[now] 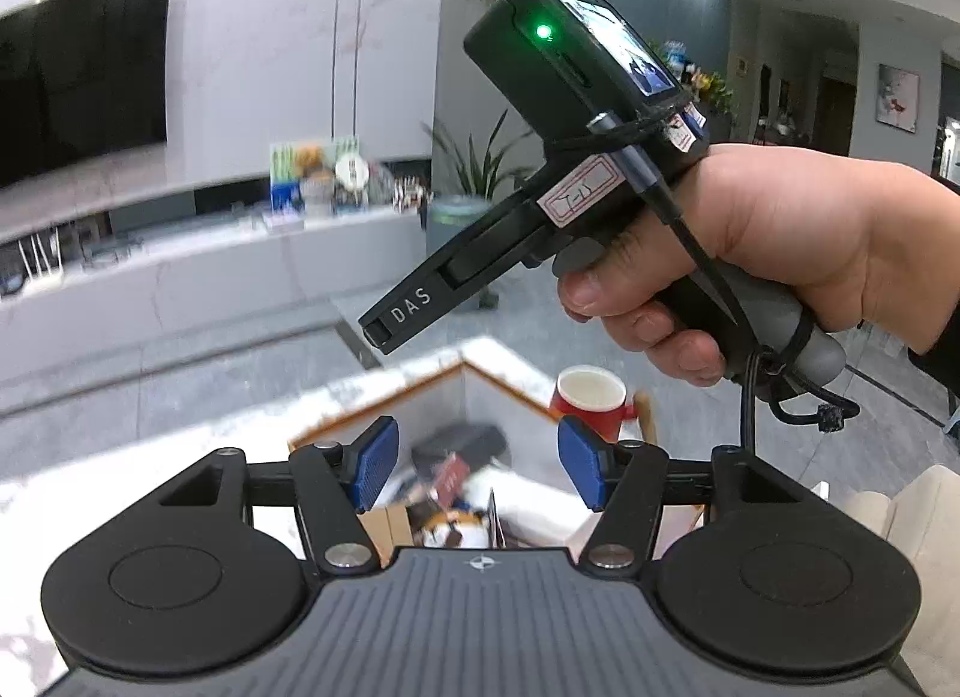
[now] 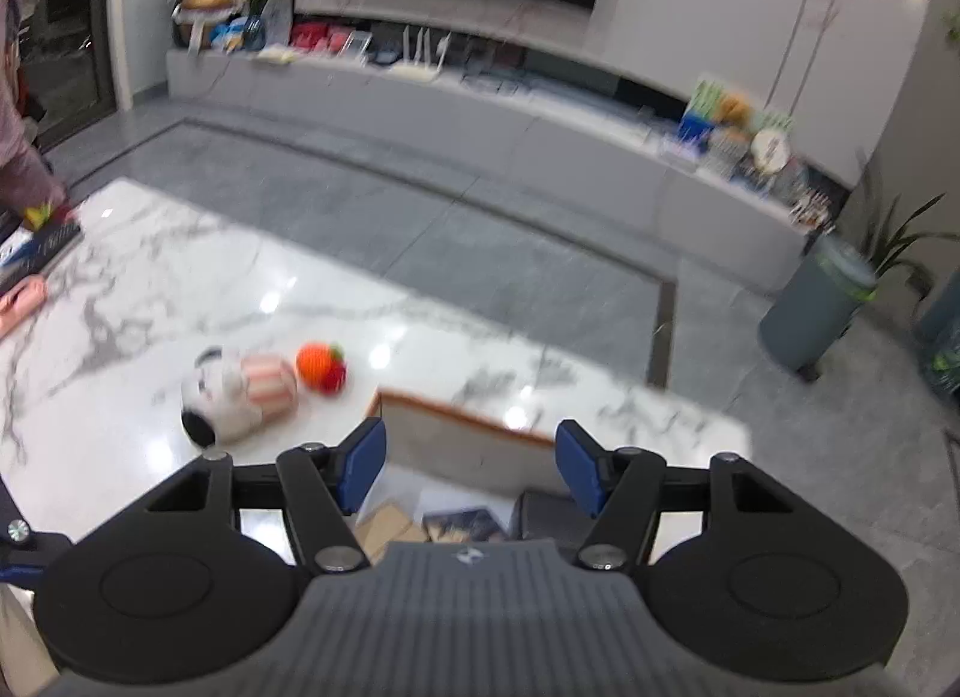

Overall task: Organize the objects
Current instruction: 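Move both tools back toward the white plush toy and orange crocheted fruit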

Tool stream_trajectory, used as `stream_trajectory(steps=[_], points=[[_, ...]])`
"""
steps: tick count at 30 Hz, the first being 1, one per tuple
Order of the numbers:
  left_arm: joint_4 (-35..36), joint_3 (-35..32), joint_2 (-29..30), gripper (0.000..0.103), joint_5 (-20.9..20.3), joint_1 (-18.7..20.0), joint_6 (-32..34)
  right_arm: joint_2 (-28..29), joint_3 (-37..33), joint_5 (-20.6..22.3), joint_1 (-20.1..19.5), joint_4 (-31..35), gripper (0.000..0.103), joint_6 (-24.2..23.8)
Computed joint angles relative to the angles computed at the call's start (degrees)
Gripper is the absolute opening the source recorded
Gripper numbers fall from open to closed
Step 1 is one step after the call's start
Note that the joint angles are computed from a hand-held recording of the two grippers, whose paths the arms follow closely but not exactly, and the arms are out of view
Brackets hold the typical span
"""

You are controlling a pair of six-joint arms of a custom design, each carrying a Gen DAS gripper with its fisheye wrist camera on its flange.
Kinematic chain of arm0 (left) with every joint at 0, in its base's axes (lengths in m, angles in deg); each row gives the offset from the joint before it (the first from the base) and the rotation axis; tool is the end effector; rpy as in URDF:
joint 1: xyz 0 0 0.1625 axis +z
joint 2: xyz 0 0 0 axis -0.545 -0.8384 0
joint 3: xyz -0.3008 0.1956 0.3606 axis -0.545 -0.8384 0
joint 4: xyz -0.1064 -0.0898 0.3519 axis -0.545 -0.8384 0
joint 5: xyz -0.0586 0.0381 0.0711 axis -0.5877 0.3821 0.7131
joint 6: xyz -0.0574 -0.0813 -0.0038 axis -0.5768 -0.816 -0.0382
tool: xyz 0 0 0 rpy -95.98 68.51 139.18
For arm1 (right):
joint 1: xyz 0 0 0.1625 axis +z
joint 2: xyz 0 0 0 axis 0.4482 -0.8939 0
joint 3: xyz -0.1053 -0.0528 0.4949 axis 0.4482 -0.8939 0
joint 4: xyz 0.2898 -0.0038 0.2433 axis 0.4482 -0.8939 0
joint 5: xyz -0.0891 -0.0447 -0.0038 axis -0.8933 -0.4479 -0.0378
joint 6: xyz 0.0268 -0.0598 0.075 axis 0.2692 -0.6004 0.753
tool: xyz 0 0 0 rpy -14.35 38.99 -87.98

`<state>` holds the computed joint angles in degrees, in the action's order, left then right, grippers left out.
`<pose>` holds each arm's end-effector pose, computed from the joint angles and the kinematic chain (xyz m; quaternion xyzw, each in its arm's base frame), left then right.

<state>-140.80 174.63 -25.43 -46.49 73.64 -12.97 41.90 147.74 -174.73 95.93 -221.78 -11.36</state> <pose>-0.2053 -0.4366 0.3190 0.3539 0.8237 -0.3892 0.2116 0.4711 -0.5985 0.1491 0.4213 -0.8208 0.2483 0.2953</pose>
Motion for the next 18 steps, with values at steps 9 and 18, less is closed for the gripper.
stream_trajectory(steps=[9,18], points=[[1.93,-0.03,-4.15,0.074,4.93,-5.07,3.1,-1.93,0.17,-2.26,6.58,-3.08,0.065,-1.07],[5.21,0.98,-8.07,0.086,10.99,-8.5,5.34,-1.47,-0.76,-4.31,11.14,-4.98,0.066,-2.06]])
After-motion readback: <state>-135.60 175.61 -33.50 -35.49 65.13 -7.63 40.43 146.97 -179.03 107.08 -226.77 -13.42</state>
